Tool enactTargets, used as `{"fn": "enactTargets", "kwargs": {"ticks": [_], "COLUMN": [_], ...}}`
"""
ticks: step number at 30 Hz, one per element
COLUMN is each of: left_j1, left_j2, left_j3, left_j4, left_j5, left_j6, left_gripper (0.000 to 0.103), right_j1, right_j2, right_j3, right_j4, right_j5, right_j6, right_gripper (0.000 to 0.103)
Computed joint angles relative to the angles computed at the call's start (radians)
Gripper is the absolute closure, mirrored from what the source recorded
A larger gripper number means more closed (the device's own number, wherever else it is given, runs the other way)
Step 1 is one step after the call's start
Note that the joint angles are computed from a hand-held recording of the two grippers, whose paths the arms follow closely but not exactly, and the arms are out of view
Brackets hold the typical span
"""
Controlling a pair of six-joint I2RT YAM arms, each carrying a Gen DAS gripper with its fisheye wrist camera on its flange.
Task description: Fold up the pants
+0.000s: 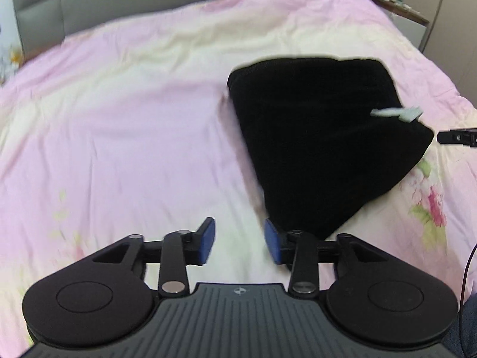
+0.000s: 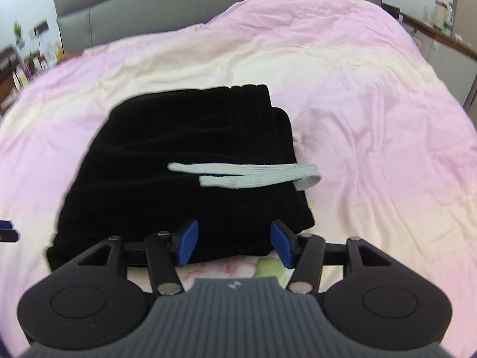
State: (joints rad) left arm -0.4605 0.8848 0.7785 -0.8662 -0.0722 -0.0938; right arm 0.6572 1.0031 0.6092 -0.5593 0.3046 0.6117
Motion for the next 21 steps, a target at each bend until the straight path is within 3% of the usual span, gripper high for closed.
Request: {"fn": "enactTargets", "kwargs": {"ticks": [1, 3, 10, 12, 15, 21], "left_j1": [-0.015, -0.027, -0.028, -0.01, 0.023, 0.147], "left_j2": [0.016, 0.059, 0.252, 0.299, 0.378, 0.573], "left_j3": [0.033, 0.095, 0.209, 0.232, 0.265, 0.292], "left_j4": [-0.006, -0.011, 0.11, 0.125, 0.155, 0.235], "left_j5": [-0.013, -0.014, -0.005, 0.021, 0.069, 0.252], "left_j6": [0.002, 0.007, 0.082, 0.098, 0.117, 0.082], "left_gripper": [0.042, 0.039, 0.023, 0.023, 0.023, 0.021], "right_j1": [-0.001, -0.007, -0.213, -0.274, -0.35, -0.48], "right_j2": [-0.031, -0.079, -0.102, -0.07, 0.02, 0.243], "right_j3": [0.0, 0.008, 0.044, 0.05, 0.069, 0.119], "right_j4": [-0.02, -0.065, -0.123, -0.108, -0.068, 0.062], "right_j5": [-0.013, -0.013, -0.152, -0.203, -0.273, -0.414], "right_j6": [0.012, 0.03, -0.045, -0.088, -0.175, -0.316], "right_gripper": [0.034, 0.028, 0.026, 0.026, 0.017, 0.016]}}
